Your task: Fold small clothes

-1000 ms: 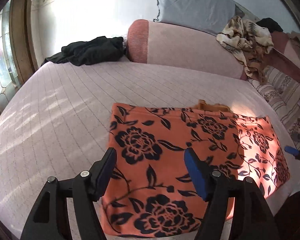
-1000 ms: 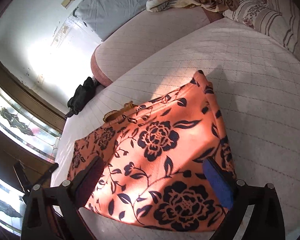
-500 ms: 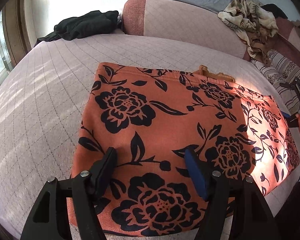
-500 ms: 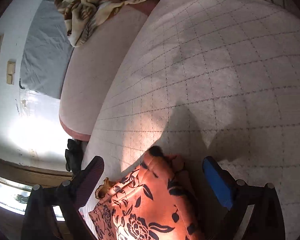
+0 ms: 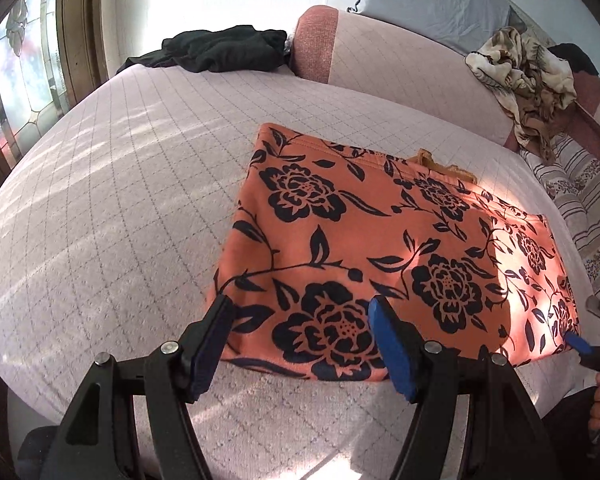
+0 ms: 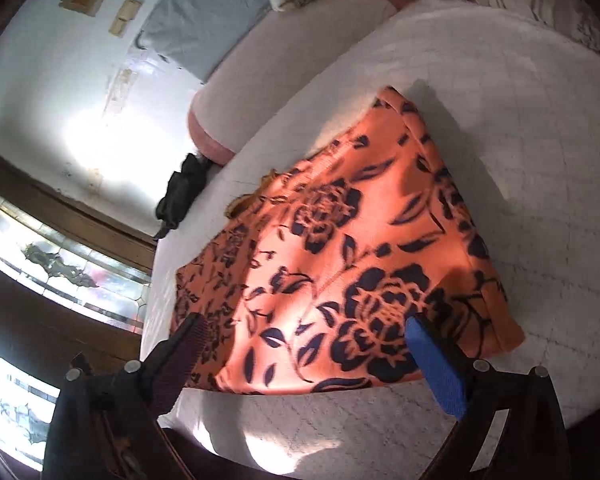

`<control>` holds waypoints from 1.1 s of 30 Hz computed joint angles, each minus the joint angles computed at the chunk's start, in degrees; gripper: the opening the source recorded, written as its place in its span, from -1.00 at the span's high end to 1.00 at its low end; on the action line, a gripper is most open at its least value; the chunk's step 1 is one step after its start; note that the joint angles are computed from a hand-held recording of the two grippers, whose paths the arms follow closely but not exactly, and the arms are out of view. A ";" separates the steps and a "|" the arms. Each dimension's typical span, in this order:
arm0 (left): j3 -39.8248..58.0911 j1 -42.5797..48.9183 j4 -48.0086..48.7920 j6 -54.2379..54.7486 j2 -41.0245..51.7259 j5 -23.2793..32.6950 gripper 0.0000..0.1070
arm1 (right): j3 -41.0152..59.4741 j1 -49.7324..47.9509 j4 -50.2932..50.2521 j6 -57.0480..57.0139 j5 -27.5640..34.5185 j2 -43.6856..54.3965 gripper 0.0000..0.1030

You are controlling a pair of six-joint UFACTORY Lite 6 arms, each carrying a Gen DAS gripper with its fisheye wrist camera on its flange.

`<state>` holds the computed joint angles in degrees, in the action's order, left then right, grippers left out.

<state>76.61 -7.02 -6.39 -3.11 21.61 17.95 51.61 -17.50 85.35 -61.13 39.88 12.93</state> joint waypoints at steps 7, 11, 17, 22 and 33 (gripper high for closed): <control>-8.34 0.81 8.29 -9.21 -7.42 -0.94 -0.38 | -3.28 -0.74 2.35 0.16 1.63 -6.19 -0.94; -8.82 1.29 5.47 -6.44 -8.40 0.07 -0.38 | 0.00 -0.41 1.70 2.15 -1.46 1.50 -0.93; -9.58 1.56 8.80 -9.08 -9.60 -0.83 -0.40 | -7.76 -2.87 5.12 1.00 1.10 -9.16 -0.93; -6.28 -0.15 7.27 -9.44 -5.73 -0.71 -0.40 | -17.95 -5.80 9.06 -1.12 4.70 -12.05 -0.93; 0.49 -7.83 27.86 -28.53 -0.50 2.71 -0.40 | -10.82 -9.12 15.66 -3.71 9.65 1.03 -0.95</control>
<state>77.10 -14.85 21.47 -31.64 21.11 20.66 40.79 -26.63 101.01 -64.84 49.53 13.96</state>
